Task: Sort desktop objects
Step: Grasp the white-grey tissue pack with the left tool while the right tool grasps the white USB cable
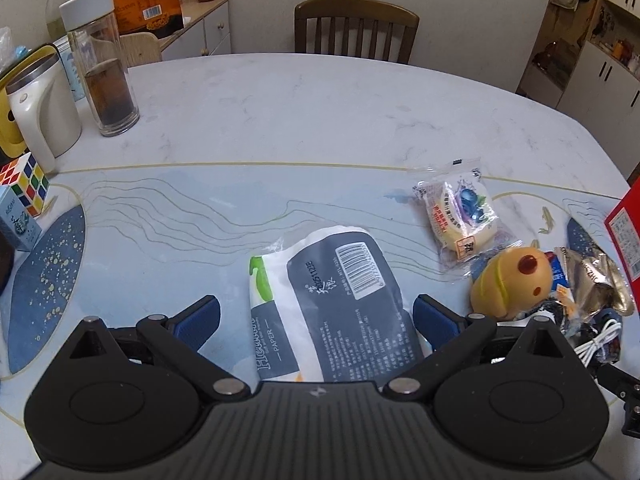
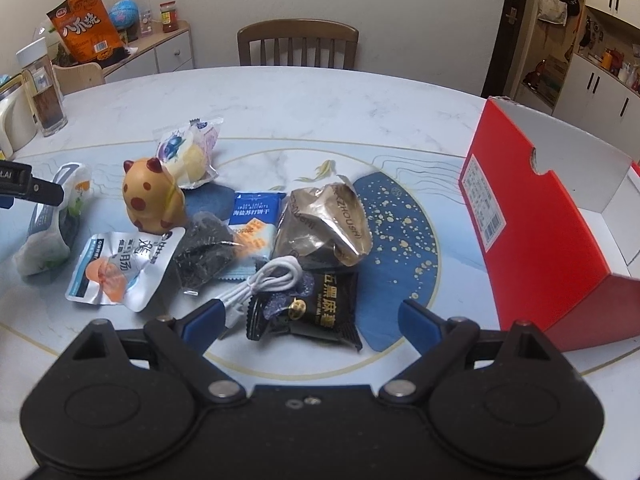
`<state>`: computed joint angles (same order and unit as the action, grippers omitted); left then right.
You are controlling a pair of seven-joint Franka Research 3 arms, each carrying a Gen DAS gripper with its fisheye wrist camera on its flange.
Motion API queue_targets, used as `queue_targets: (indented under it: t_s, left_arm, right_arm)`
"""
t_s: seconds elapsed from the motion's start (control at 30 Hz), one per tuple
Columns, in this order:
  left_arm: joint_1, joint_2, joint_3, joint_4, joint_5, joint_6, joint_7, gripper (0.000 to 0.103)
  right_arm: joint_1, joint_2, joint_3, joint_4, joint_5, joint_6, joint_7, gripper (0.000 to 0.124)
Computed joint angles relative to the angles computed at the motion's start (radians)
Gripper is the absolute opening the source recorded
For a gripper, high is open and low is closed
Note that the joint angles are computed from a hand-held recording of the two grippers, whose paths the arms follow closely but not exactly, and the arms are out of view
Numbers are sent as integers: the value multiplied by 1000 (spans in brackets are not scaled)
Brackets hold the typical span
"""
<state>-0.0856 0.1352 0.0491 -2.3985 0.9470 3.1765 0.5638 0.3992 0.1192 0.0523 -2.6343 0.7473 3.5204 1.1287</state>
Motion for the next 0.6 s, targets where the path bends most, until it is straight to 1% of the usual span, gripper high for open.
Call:
queue_targets:
  t_s: [0.07, 0.13, 0.17, 0.23, 0.3, 0.33, 0.4, 0.47, 0.57, 0.6]
  left_arm:
    - [-4, 12, 6, 12, 11, -4, -6, 103]
    - [5, 22, -5, 16, -12, -3, 14, 103]
    - [22, 27, -26, 16, -52, -6, 50, 103]
    - [84, 39, -103, 13, -187, -24, 173, 103]
    - [119, 50, -149, 11, -287, -32, 259, 103]
    - [125, 53, -157, 9, -318, -30, 285, 103]
    - [109, 62, -143, 8, -347, -21, 310, 103]
    - [128, 73, -168, 9, -404, -17, 361, 103]
    - [138, 89, -180, 16, -460, -16, 420, 103]
    - [144, 94, -188, 18, -481, -18, 439, 103]
  right_arm:
    - [-5, 5, 1, 1, -13, -1, 8, 93]
    - [-3, 14, -3, 7, -14, -3, 4, 93]
    - [0, 21, -5, 12, -13, -1, 1, 93]
    - [9, 33, -12, 22, -2, 0, -14, 93]
    - [23, 44, -23, 33, 22, -5, -38, 92]
    - [29, 50, -28, 40, 33, -7, -50, 91]
    - [34, 60, -34, 49, 42, -11, -60, 90]
    - [41, 68, -41, 58, 55, -16, -72, 89]
    - [60, 77, -58, 72, 87, -23, -98, 86]
    - [51, 77, -54, 72, 77, -29, -89, 85]
